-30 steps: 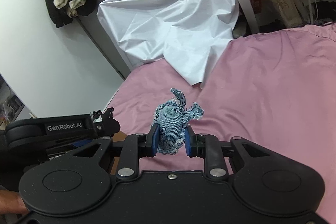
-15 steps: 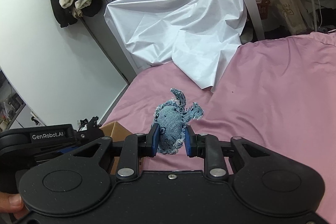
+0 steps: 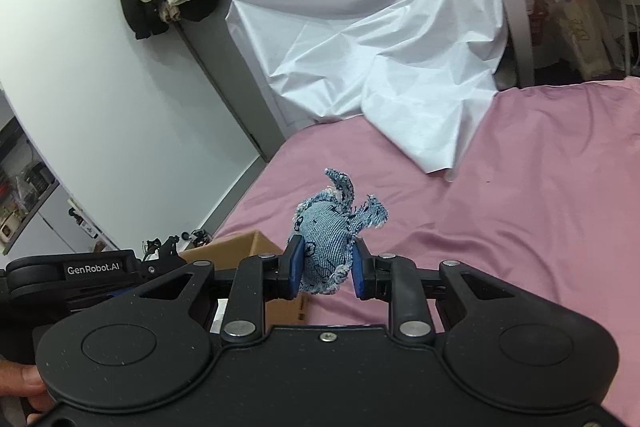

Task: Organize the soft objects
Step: 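Lift the black pad with the left tool while the right tool carries the denim plush to the box, then lower the black pad into the box with the left tool while the right tool drops the denim plush in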

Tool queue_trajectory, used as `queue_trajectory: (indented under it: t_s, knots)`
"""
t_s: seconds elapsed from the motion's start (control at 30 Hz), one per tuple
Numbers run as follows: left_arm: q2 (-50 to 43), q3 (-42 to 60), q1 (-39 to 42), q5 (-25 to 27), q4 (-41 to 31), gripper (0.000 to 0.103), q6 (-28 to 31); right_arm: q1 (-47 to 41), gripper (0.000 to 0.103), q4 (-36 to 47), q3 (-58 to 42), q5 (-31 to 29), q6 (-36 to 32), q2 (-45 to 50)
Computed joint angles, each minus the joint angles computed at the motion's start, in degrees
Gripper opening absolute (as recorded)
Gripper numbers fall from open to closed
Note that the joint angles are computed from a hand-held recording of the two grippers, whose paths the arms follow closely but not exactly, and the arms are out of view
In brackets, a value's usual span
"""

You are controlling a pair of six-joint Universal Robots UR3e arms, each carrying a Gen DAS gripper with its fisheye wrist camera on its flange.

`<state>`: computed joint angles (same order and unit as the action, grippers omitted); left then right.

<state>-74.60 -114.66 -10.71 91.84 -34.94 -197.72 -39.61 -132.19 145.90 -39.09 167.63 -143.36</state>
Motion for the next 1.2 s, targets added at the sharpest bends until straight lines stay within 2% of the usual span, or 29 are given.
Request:
queue_trajectory:
  t_s: [0.07,0.2,0.43,0.53,0.67,0.87,0.97,1.0,1.07,1.2]
  knots:
    - [0.9,-0.7,2.1,-0.6,-0.3,0.036,1.2,4.4,0.024,-8.2,0.1,-2.4,4.0,4.8]
    - [2.0,-2.1,5.8,-2.2,-0.3,0.036,3.1,11.3,0.024,-18.6,-0.8,-6.3,9.3,11.7]
    - [1.7,-3.3,9.4,-4.5,-0.7,0.038,5.4,20.8,0.024,-29.1,-3.4,-12.6,14.7,20.3]
    - [1.3,-3.7,10.7,-5.1,-1.1,0.039,5.7,24.4,0.024,-32.1,-4.5,-15.1,15.9,23.4]
    - [1.9,-4.8,13.6,-8.0,-2.1,0.052,7.6,28.7,0.024,-35.5,-6.4,-18.3,17.7,28.0]
    - [3.3,-5.2,16.1,-8.6,-3.5,0.067,8.6,33.5,0.024,-39.1,-9.4,-21.0,20.0,34.1]
    - [3.8,-4.6,16.9,-9.2,-4.0,0.068,9.2,35.1,0.025,-40.5,-10.8,-21.7,21.3,37.1]
    - [4.1,-4.5,17.1,-9.2,-4.4,0.068,9.4,35.5,0.026,-40.7,-11.2,-21.4,21.6,38.1]
    - [4.8,-4.5,17.6,-9.2,-4.8,0.069,9.6,36.0,0.037,-40.9,-12.2,-20.3,22.3,40.3]
    - [6.8,-4.8,18.6,-9.1,-6.0,0.074,10.7,36.1,0.042,-42.1,-11.9,-20.2,24.7,42.6]
